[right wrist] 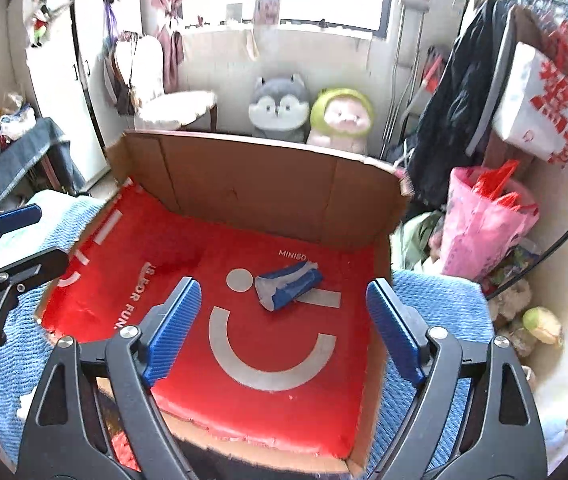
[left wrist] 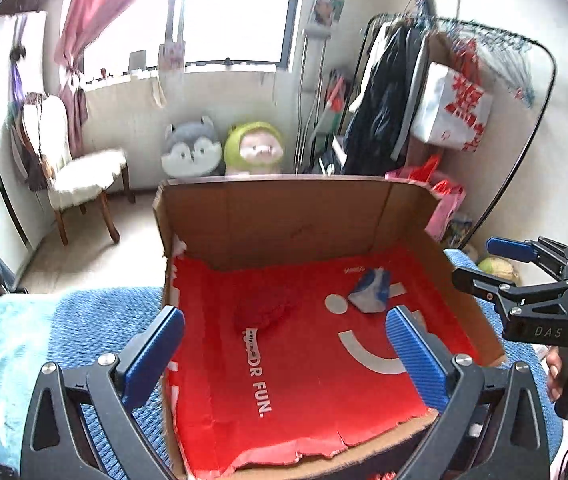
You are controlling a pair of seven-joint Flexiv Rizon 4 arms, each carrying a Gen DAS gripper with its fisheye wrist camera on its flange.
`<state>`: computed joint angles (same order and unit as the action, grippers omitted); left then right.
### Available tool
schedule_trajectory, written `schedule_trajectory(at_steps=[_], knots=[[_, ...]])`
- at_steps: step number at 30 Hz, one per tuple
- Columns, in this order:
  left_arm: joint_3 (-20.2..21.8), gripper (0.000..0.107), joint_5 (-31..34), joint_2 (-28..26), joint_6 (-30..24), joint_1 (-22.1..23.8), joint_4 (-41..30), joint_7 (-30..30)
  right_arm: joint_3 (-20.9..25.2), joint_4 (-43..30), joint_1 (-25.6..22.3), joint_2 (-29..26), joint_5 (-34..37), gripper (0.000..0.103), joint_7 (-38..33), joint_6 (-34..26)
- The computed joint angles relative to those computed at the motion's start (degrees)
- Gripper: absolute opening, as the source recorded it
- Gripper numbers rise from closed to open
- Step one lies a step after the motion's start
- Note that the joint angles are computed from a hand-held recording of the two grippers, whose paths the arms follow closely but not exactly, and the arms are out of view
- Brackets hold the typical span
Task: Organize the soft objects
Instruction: 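Withdraw both open grippers from the box back over the blanket items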
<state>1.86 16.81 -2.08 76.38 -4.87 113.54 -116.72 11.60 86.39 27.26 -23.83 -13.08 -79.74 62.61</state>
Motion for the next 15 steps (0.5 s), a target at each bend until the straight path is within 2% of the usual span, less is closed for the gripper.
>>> schedule_trajectory(at_steps=[4,8,11,15], knots=[[-0.52,0.103,9.20,4.85,1.65,0.16,2.29,-8.59,2.39,5.98,-2.60,4.68,3.67,0.087,-2.27,6.09],[-6.19,0.103,26.44,11.35,-1.15,4.27,3.27,-25.77,2.81,13.47,-3.34,9.73,4.81,0.091,-3.34,12.91],[-9.66,0.103,31.90,16.11,-1.35,6.39,5.52,-31.92,1.26,20.41,-2.59,13.75,1.37,0.091,-0.55,19.19],[-14.33,0.103,35.00,22.68,-0.99,9.32,9.47,-36.57,-2.05,30.44,-1.70,19.31,-8.45,0.093,8.72,28.29]])
